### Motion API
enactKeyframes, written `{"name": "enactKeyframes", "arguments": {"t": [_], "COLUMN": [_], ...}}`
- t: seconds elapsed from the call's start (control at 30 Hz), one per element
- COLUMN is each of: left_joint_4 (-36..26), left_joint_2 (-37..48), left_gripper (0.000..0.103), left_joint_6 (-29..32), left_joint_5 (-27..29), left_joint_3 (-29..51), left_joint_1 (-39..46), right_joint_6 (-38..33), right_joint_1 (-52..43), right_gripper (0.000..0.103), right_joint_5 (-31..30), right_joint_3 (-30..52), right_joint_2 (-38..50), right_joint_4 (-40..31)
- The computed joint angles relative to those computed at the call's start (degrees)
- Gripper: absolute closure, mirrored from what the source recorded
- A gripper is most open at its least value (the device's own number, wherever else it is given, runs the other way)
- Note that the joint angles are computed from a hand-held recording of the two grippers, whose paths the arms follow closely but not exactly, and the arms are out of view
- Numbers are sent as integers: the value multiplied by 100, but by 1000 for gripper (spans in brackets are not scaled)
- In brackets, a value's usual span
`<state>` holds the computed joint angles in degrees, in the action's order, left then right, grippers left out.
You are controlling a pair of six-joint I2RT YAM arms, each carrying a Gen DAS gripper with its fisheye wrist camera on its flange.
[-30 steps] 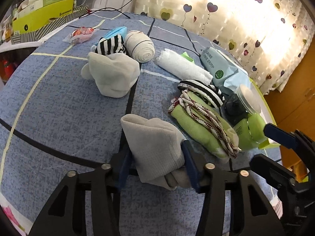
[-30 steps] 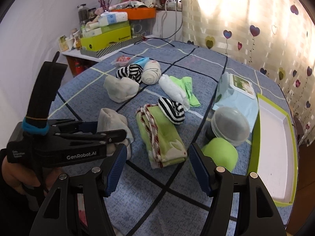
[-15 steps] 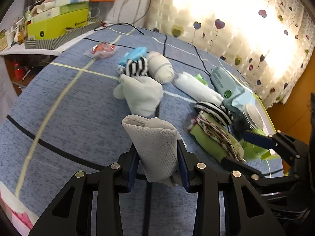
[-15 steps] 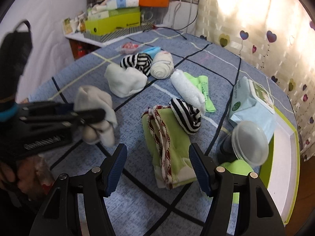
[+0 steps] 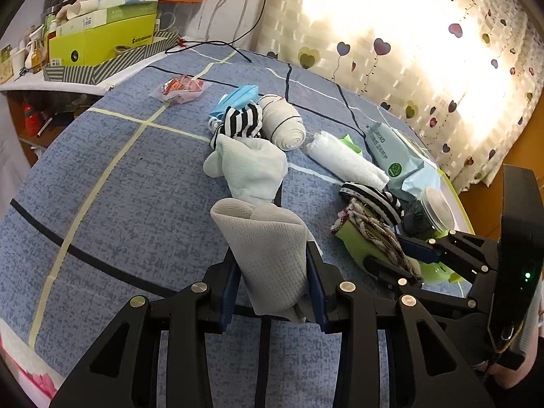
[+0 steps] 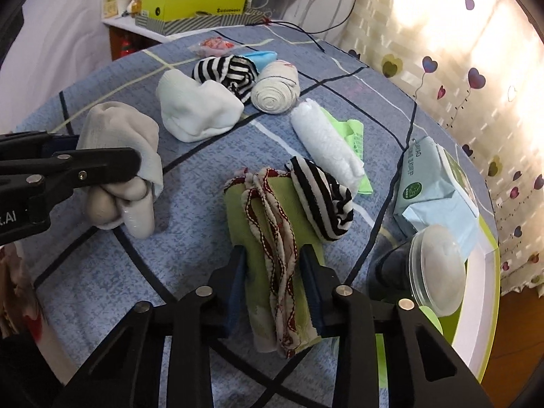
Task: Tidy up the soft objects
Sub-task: 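Grasp the green rolled towel with the right gripper while the left holds the grey sock, then carry the green towel into the white box and release it with the right gripper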
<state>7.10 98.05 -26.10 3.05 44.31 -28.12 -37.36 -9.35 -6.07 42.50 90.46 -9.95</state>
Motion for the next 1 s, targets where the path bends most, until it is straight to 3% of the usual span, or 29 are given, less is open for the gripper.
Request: {"name": "enactKeyframes", "arguments": {"t": [0.17, 0.6, 1.0], "left_joint_4": [18, -135, -448], "left_joint_2": [-85, -600, -800], "left_gripper": [66, 66, 66], "left_joint_6": [8, 23, 174], "left_joint_5": [-18, -283, -656], "left_joint_3": [-32, -108, 444], "left_joint_1": [-19, -284, -897], "right_joint_6": [-31, 27, -25], "right_joint_1": [-193, -690, -1953], "right_gripper": [85, 86, 86], "right_joint_5": [-538, -1772, -2953], "right_joint_3": [16, -134, 258], "right_joint_2": [-189, -1326, -1885], "right_joint_4": [-298, -1093, -1717]}}
